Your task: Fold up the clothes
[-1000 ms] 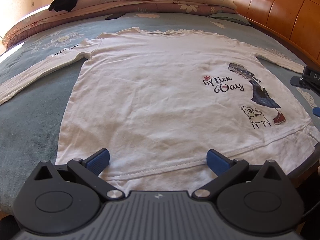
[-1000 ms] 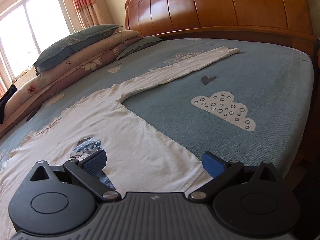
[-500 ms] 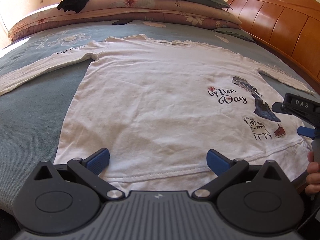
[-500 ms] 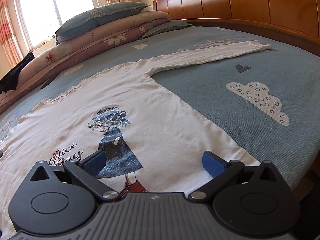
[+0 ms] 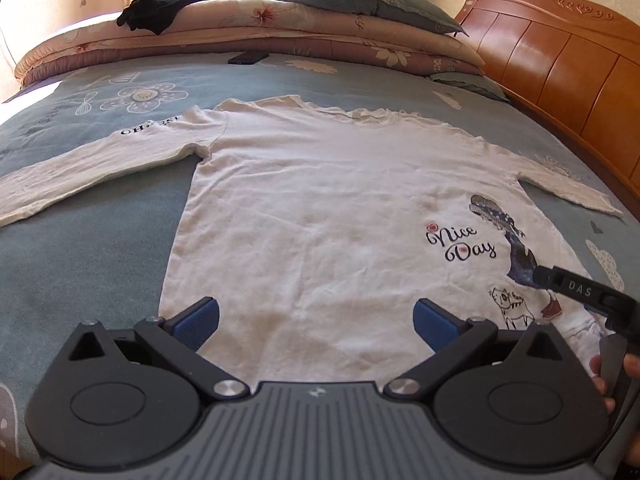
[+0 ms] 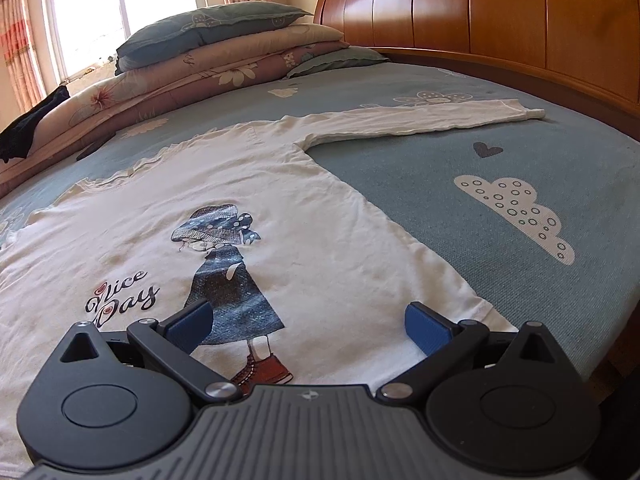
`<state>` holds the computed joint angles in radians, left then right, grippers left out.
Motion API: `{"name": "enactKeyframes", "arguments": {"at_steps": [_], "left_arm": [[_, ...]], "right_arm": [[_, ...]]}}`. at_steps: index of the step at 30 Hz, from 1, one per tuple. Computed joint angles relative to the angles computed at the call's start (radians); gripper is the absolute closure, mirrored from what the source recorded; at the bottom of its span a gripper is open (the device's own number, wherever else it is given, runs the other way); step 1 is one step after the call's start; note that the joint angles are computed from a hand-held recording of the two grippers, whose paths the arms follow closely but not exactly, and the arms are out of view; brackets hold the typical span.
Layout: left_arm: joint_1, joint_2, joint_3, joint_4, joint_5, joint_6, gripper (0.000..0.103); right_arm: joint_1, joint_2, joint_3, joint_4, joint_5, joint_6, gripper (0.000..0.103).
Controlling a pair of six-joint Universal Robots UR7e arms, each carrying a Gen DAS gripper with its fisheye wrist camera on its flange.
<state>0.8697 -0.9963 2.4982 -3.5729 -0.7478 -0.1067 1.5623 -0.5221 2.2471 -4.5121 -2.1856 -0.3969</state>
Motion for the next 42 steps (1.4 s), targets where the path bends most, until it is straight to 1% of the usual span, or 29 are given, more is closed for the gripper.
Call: {"name": "enactKeyframes", "arguments": {"at_steps": [3, 7, 10, 12, 15, 18, 21, 22, 26, 27, 30, 33, 35, 37, 39, 42], "left_arm": [[0.078, -0.012, -0.106, 0.018, -0.085, 0.053, 0.000], [0.182, 0.000, -0.264, 0.127, -0.190, 0.061, 0.000], [0.269, 0.025, -0.391, 0.210, -0.289, -0.020, 0.000], [0.310, 0.048, -0.454, 0.237, -0.336, -0.070, 0.000], [0.355, 0.088, -0.525, 0.228, -0.391, -0.110, 0.000], [0.383, 0.128, -0.575, 0.211, -0.432, -0.135, 0.000], [0.389, 0.161, -0.610, 0.226, -0.393, -0.142, 0.000], [0.388, 0.164, -0.611, 0.236, -0.370, -0.147, 0.000], [0.381, 0.151, -0.569, 0.206, -0.335, -0.125, 0.000], [0.378, 0.137, -0.555, 0.219, -0.328, -0.127, 0.000], [0.351, 0.081, -0.518, 0.311, -0.280, -0.156, 0.000], [0.306, 0.007, -0.461, 0.402, -0.261, -0.176, 0.000], [0.268, -0.047, -0.410, 0.455, -0.258, -0.185, 0.000], [0.242, -0.086, -0.359, 0.489, -0.276, -0.199, 0.000], [0.226, -0.112, -0.317, 0.514, -0.295, -0.214, 0.000], [0.217, -0.127, -0.257, 0.538, -0.289, -0.255, 0.000]], "right_arm": [[0.013, 0.016, -0.024, -0.002, -0.036, -0.029, 0.000], [0.017, 0.030, -0.038, -0.017, -0.050, -0.052, 0.000], [0.018, 0.038, -0.045, -0.027, -0.054, -0.071, 0.000], [0.020, 0.042, -0.052, -0.029, -0.060, -0.077, 0.000], [0.023, 0.048, -0.064, -0.031, -0.068, -0.085, 0.000], [0.026, 0.055, -0.076, -0.034, -0.075, -0.096, 0.000], [0.027, 0.054, -0.080, -0.027, -0.078, -0.094, 0.000], [0.027, 0.052, -0.080, -0.023, -0.079, -0.092, 0.000], [0.027, 0.044, -0.076, -0.007, -0.078, -0.083, 0.000], [0.026, 0.040, -0.074, -0.001, -0.077, -0.080, 0.000], [0.024, 0.028, -0.066, 0.019, -0.073, -0.067, 0.000], [0.023, 0.014, -0.056, 0.040, -0.067, -0.048, 0.000], [0.021, 0.003, -0.048, 0.056, -0.061, -0.034, 0.000], [0.019, -0.007, -0.040, 0.070, -0.053, -0.017, 0.000], [0.016, -0.016, -0.032, 0.079, -0.046, -0.005, 0.000], [0.012, -0.023, -0.023, 0.086, -0.034, -0.004, 0.000]]}}
